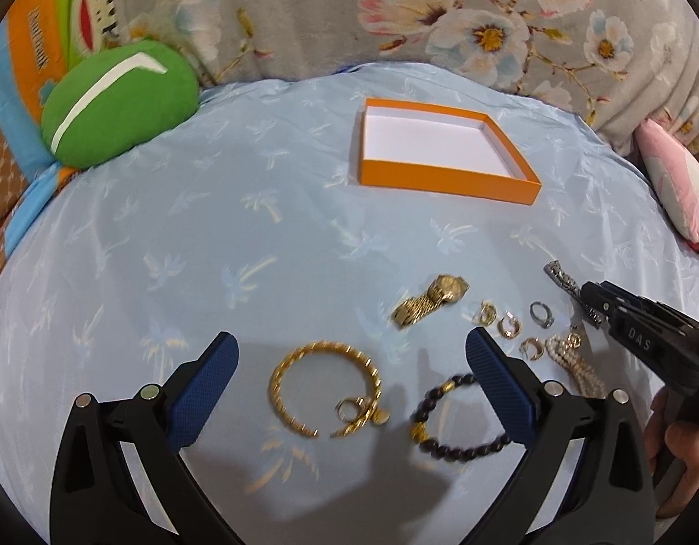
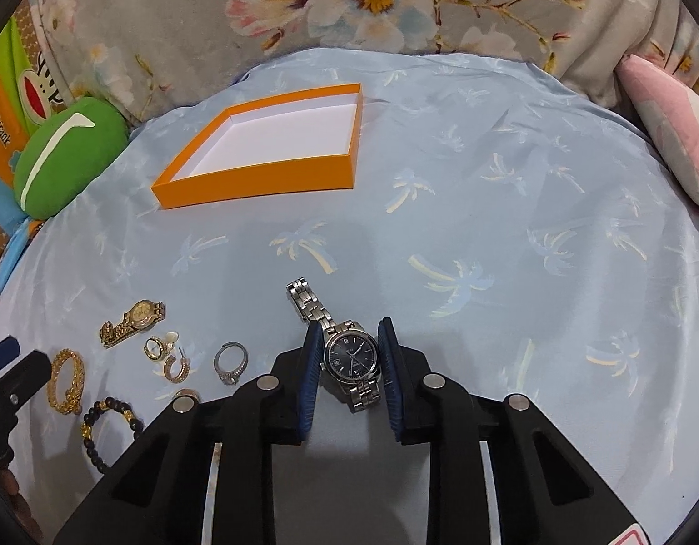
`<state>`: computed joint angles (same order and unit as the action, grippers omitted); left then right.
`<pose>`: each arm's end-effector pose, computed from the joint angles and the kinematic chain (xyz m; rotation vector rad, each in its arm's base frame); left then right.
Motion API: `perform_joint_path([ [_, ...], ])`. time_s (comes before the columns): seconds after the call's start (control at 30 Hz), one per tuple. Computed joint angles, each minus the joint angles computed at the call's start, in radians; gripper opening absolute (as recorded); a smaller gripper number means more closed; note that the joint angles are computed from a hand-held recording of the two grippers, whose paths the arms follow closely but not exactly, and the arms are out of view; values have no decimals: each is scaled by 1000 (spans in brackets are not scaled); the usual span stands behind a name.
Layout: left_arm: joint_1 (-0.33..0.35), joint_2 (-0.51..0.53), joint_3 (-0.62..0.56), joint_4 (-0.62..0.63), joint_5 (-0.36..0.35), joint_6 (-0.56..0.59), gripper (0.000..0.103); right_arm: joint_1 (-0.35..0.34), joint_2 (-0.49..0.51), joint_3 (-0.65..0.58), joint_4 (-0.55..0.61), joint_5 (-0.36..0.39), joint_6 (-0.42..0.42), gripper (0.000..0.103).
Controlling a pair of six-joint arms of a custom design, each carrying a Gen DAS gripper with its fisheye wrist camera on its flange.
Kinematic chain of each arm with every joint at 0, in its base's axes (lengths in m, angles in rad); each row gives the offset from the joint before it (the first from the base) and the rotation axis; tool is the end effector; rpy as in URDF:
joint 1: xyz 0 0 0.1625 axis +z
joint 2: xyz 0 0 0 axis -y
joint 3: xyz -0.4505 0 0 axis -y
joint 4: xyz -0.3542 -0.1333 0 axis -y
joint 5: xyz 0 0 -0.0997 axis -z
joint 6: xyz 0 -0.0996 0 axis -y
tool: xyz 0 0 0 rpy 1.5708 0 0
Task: Organize jewelry
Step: 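Grasp the gold link watch with the left tool while the right tool holds the silver watch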
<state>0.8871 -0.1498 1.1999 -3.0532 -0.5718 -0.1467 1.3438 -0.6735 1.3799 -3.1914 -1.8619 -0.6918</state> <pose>-0.2959 -0.7067 -0.0847 0.3323 2.2096 -0.9341 -0.0686 -0.7621 0.2343 0.3755 -2.3207 0.8813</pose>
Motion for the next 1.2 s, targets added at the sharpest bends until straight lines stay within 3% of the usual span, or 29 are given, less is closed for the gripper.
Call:
perform_joint_path([
  [0.2, 25, 92, -216, 134, -18, 117, 97, -9, -11, 5, 33, 12, 31, 23],
  [0.33, 44, 125, -294, 245, -33, 94, 82, -14, -14, 0, 57, 19, 45, 23],
  [0.43, 57, 127, -306, 295, -67, 60, 73, -13, -14, -2, 64, 21, 43, 24],
  [0.53, 57, 136, -312, 271, -73, 74, 70, -14, -13, -6, 73, 25, 44, 23],
  [0.7, 54, 151, -330, 253, -90, 111, 54, -12, -10, -16, 86, 23, 44, 24],
  [0.97, 52, 137, -305, 227, -145, 109, 16, -10, -11, -11, 84, 24, 37, 24],
  [1.03, 55, 125, -289, 224, -171, 96, 11, -10, -13, -6, 75, 29, 38, 23],
  [1.2, 47, 104, -242, 168, -188, 102, 11, -10, -34, 30, 46, 55, 37, 23],
])
